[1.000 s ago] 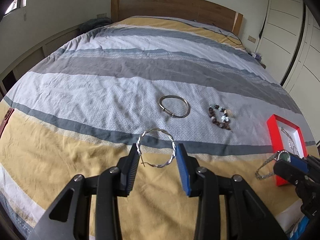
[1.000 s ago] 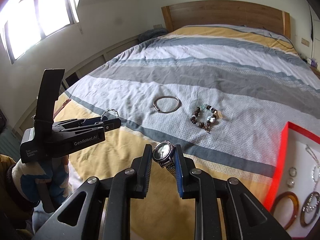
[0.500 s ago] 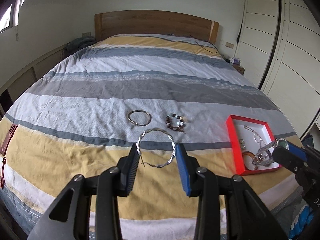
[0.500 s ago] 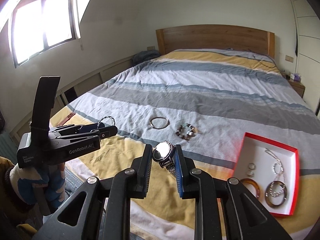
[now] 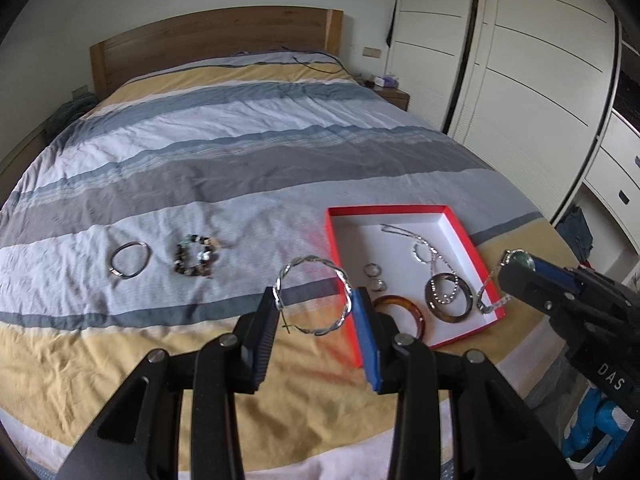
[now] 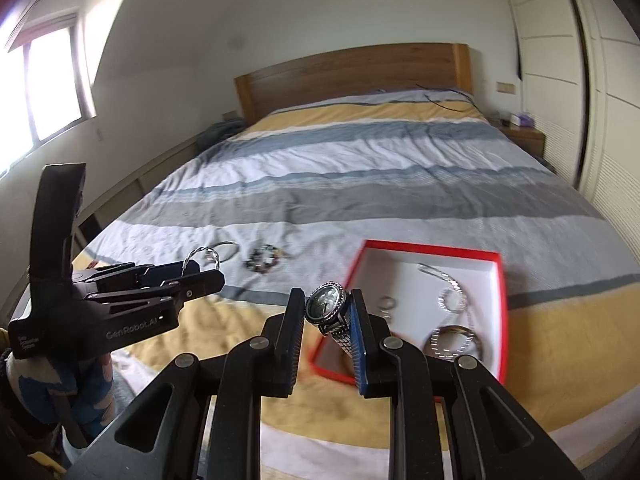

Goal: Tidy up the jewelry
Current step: 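Carry the hoop and watch into the red box and release both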

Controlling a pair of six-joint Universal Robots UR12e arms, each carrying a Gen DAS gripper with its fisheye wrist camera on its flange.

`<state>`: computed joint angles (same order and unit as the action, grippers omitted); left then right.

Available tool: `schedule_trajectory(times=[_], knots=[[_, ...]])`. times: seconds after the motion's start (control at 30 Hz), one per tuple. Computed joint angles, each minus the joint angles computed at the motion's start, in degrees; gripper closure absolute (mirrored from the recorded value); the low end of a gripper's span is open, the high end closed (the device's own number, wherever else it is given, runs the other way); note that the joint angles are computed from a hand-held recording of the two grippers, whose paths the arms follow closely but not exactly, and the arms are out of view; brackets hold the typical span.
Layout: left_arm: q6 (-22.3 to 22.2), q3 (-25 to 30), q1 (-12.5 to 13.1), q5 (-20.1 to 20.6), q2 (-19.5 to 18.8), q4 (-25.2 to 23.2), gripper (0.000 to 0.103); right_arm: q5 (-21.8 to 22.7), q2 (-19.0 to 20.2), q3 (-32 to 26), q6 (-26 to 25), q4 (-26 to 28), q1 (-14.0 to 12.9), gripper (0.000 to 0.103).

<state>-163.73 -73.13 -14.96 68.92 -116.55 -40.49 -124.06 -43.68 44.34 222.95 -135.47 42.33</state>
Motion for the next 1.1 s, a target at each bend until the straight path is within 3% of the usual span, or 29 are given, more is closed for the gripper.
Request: schedule_trajectory(times=[0.13, 0.5, 0.73, 1.1], knots=[[2.3, 4.1, -2.3, 0.2, -3.5, -2.6, 0.068, 1.2, -2.0, 4.7, 2.0, -0.1, -2.1, 0.081], [5.1, 15.1, -6.2, 2.7, -12.9, -9.4, 0.068, 7.4, -2.2, 8.2, 2.8, 2.2, -7.9, 0.081], [4.3, 18.8, -6.6, 3.8, -16.2, -12.1, 0.068, 9.7, -0.1, 5.1, 1.7, 6.9, -9.9, 0.081], [3.0, 19.5, -6.1, 1.8, -17.0, -14.0, 0.067, 11.9, 3.2, -1.1, 2.2, 17.7, -11.0, 0.081]])
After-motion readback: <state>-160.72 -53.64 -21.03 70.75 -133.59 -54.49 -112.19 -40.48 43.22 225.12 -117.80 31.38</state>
